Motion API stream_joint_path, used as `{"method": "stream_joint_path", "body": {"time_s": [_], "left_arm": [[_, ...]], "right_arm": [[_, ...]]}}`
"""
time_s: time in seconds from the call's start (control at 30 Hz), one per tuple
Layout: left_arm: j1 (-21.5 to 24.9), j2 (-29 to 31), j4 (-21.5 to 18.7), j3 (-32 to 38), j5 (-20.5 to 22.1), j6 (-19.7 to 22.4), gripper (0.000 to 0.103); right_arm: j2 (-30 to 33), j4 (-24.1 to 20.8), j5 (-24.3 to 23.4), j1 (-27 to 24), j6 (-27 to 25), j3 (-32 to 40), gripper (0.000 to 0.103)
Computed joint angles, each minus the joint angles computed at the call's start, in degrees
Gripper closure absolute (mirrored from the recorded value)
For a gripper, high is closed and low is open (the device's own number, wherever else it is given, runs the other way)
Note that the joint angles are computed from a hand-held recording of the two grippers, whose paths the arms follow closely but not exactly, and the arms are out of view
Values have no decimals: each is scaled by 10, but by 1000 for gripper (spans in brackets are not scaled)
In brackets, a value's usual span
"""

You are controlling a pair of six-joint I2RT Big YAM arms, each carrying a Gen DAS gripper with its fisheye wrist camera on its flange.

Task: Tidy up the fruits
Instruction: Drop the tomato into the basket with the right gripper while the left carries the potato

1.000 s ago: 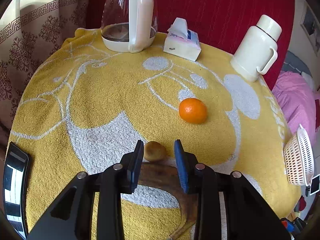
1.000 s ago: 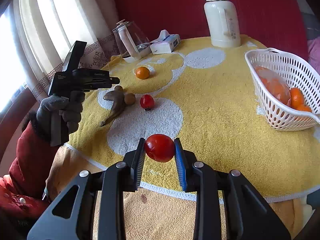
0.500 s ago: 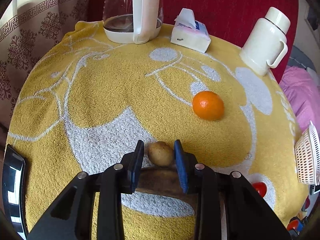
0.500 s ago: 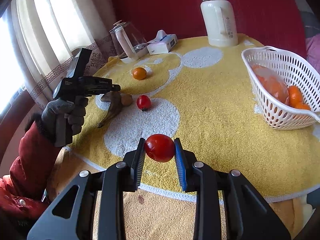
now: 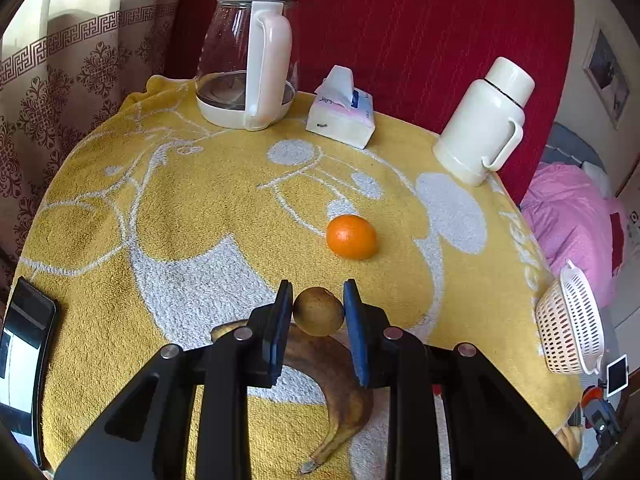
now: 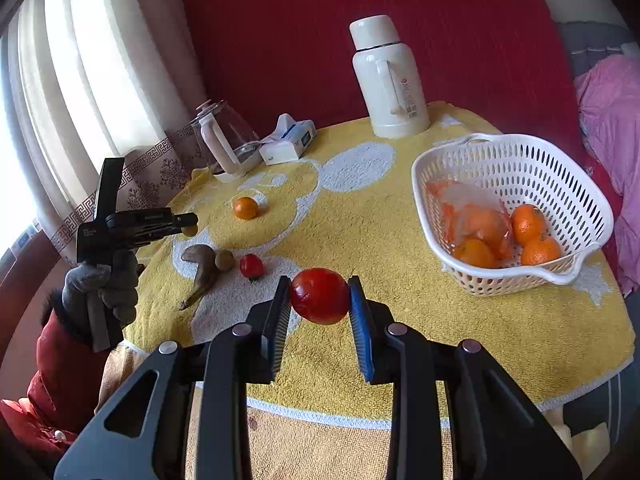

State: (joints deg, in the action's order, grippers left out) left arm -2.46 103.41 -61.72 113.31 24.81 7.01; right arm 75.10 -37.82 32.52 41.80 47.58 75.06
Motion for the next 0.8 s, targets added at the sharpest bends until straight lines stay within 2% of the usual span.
{"method": "stream_joint_path", "body": {"time_s": [0.17, 0.27, 0.4, 0.5, 0.57, 0.6, 0.7, 0.8], "left_arm": [[-9, -19, -4, -19, 25, 6, 77], [-16, -33, -3, -32, 30, 12, 77], [-29, -48, -1, -47, 31, 24, 77], [-40, -57, -3, -55, 34, 32, 77], [-48, -61, -8, -59, 39, 39, 77], [-52, -64, -11, -62, 40, 44, 77], [-70, -71, -14, -70, 38, 57, 77], [-88, -74, -23, -71, 41, 68, 77]], "right_arm": [[-41, -5, 54, -18, 17, -20, 74], [-61, -5, 72, -39, 27, -32, 74], [-75, -12, 75, -69, 49, -48, 74], [-86, -8, 42, -92, 78, -69, 73], [-97, 0, 27, -104, 106, -87, 59], [-103, 8, 27, -107, 118, -96, 46], [-113, 8, 43, -109, 126, -106, 45], [-110, -15, 96, -98, 139, -101, 45]]}}
